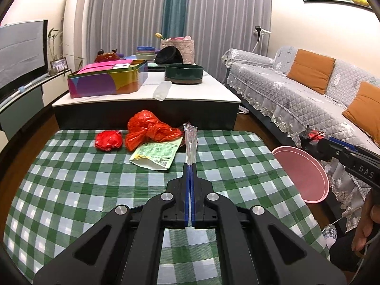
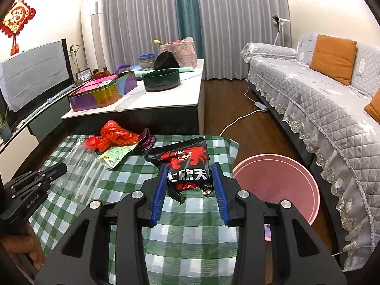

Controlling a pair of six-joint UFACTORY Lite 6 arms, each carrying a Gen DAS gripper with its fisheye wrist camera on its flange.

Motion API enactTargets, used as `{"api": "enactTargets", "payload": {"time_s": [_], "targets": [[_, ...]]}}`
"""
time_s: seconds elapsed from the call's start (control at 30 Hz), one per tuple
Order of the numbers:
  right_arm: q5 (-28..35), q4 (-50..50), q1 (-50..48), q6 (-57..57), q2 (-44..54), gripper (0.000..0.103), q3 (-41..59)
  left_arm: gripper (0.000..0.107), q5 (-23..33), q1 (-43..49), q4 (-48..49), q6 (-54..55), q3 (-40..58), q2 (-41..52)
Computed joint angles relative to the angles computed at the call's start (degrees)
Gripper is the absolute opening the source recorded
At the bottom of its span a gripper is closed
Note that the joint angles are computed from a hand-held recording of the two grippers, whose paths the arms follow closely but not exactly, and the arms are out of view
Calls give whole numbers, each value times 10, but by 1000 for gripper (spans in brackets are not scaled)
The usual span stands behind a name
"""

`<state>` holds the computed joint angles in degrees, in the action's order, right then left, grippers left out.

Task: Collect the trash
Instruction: 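Carry the clear sleeve with the left tool while the right carries the snack packet to the bin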

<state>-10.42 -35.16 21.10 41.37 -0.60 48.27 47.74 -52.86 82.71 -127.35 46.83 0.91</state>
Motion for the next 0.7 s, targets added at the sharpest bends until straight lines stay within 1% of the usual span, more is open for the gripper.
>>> {"api": "enactTargets", "payload": {"time_s": [0.3, 0.7], "targets": [[-9, -19, -31, 10, 6, 38, 1, 0, -19, 2, 21, -14, 40, 49], [-17, -14, -61, 2, 33, 38, 17, 0, -47, 15, 48, -30, 89, 104]]}}
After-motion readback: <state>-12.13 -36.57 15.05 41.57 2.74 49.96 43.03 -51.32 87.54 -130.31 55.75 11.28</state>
